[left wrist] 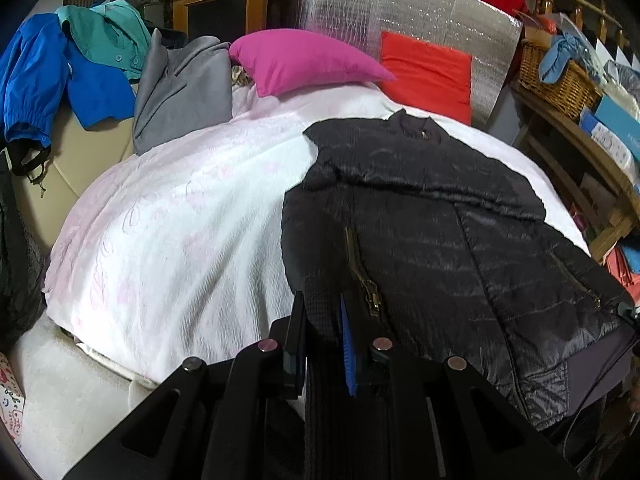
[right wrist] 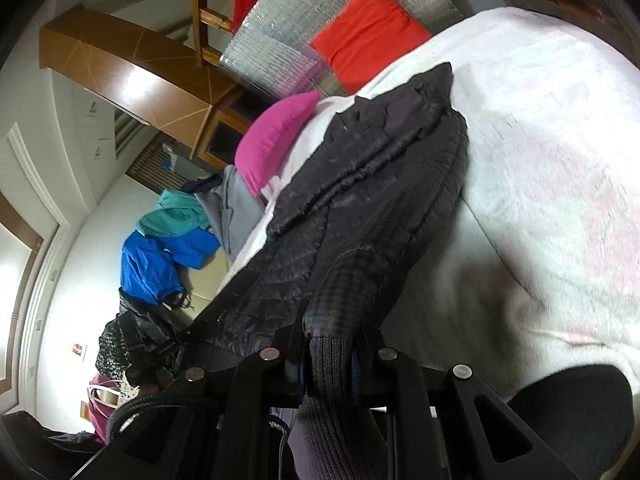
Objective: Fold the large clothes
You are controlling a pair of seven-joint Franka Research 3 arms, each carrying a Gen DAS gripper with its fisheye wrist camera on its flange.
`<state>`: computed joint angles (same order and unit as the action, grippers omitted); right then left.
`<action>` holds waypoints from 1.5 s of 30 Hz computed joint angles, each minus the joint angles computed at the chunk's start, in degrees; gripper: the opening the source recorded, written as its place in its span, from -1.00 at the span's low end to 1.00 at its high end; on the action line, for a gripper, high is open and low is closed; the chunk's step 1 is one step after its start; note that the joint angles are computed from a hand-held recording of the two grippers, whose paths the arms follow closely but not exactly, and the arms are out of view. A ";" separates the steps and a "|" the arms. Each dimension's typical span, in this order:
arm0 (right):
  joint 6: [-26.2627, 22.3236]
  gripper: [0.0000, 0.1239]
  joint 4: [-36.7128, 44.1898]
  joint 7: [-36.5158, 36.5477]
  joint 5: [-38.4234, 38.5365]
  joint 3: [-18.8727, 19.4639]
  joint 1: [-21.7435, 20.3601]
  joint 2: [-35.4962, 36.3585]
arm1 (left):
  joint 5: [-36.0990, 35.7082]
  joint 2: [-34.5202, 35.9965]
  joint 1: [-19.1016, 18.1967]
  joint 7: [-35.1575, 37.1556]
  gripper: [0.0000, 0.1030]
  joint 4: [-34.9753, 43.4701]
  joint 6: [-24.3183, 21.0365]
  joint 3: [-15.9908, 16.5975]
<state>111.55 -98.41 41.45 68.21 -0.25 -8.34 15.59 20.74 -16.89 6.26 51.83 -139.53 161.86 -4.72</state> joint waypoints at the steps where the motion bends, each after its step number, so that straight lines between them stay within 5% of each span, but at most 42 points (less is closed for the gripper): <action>1: 0.03 -0.73 0.31 0.16 0.18 0.06 0.03 0.14 | -0.10 0.24 -0.01 0.16 -0.69 0.36 0.20 0.12; 16: 0.46 -0.73 5.51 1.19 3.77 1.52 -0.63 2.89 | -3.75 4.61 0.02 2.05 -0.69 5.23 4.80 1.68; 45: 1.78 -0.73 6.77 2.21 4.90 2.38 -1.00 4.74 | -4.94 7.41 0.58 2.31 -0.69 7.39 4.41 1.62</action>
<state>113.33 -91.64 43.66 73.11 2.13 -9.34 20.33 15.80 -9.48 6.84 54.13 -132.14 166.28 -3.10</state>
